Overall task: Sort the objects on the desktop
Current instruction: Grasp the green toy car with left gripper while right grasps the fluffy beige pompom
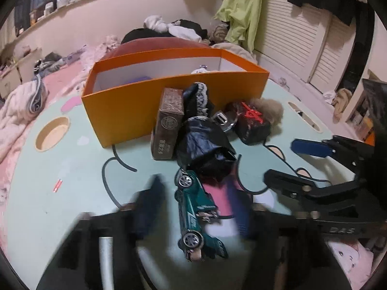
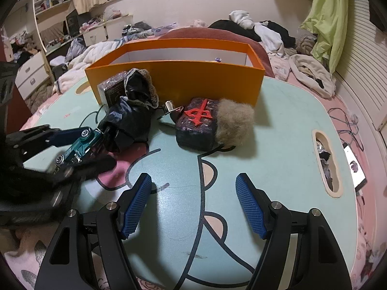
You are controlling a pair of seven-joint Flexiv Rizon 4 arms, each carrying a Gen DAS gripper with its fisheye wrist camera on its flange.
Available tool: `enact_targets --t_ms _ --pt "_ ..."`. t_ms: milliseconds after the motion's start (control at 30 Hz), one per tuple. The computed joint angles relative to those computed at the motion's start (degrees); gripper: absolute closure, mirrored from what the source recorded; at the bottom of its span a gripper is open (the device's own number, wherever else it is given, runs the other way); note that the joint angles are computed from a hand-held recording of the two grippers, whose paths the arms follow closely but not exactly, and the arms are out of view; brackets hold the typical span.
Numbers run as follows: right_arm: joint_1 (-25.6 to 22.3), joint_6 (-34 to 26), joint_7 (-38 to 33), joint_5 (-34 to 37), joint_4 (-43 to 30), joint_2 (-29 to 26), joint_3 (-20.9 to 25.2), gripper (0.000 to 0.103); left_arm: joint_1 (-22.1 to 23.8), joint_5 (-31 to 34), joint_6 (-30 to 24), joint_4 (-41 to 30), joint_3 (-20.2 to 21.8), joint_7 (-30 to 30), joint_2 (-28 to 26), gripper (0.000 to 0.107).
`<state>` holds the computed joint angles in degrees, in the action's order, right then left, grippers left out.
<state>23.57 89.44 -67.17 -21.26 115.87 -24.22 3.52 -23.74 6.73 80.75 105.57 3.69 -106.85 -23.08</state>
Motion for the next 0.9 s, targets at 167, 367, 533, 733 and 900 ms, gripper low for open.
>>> enact_targets --t_ms 167,367,533,733,900 --pt "-1.6 6.7 1.9 4.6 1.4 0.6 0.0 0.031 3.8 -4.7 5.4 4.1 -4.7 3.7 0.9 0.084" --pt "-1.9 5.0 6.6 7.3 -4.6 -1.4 -1.8 0.047 1.6 -6.0 5.9 4.3 -2.4 4.4 0.7 0.084" --pt "-10.0 -2.9 1.8 7.8 -12.2 -5.2 8.8 0.047 1.3 -6.4 6.1 4.4 -2.2 5.0 0.7 0.084" --pt "-14.4 -5.4 -3.6 15.5 -14.6 -6.4 14.9 0.076 1.1 -6.8 6.0 4.3 -2.1 5.4 0.6 0.084" --pt "-11.1 -7.5 -2.0 16.3 -13.7 -5.4 10.3 0.075 1.0 -7.0 5.7 4.1 -2.2 5.7 0.4 0.084"
